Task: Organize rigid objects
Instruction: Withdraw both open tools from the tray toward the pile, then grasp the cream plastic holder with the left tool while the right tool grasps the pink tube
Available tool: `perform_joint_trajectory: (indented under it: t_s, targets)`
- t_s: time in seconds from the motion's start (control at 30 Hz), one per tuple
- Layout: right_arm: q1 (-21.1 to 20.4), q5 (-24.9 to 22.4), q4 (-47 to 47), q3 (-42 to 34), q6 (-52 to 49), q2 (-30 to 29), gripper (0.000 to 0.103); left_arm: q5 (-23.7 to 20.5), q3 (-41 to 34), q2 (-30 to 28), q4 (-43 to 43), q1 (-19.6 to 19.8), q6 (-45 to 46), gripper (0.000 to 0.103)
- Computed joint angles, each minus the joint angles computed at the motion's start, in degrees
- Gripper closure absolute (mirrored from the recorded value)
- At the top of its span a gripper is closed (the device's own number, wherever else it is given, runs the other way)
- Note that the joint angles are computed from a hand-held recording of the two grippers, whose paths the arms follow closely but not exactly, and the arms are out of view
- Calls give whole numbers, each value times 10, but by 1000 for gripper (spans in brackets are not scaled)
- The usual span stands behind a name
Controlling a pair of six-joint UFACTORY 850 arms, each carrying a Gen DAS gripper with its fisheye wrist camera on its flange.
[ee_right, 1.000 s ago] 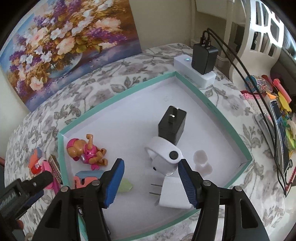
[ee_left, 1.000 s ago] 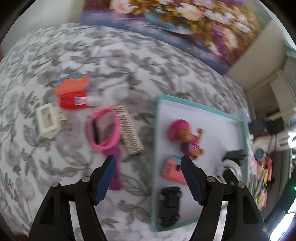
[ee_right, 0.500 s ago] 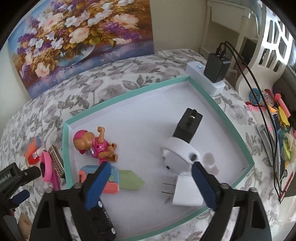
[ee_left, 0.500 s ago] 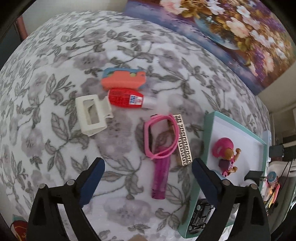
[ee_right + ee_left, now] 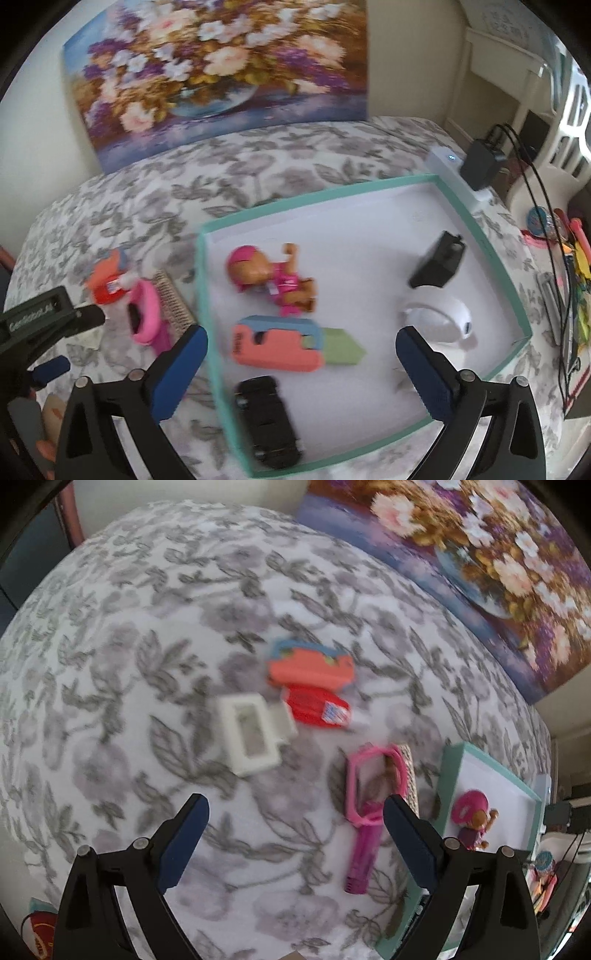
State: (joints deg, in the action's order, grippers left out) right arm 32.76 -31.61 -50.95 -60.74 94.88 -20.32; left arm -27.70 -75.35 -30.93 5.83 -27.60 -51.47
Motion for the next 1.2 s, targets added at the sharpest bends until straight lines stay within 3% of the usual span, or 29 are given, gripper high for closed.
perform_joint_trajectory:
  t_s: [0.17, 0.57, 1.0, 1.2]
  targets:
    - [13, 20, 38, -33, -22, -21, 0, 0, 21, 25, 74, 19, -64, 8]
    - [47, 9, 104, -119, -88, -86, 0, 21, 65, 69, 123, 63, -120, 8]
    - [63, 25, 164, -175, -181, -141, 1, 21, 71, 58, 52, 95, -15, 8]
    - [55, 26, 197, -176, -222, -152, 17, 10, 58, 39, 13, 97, 29, 8]
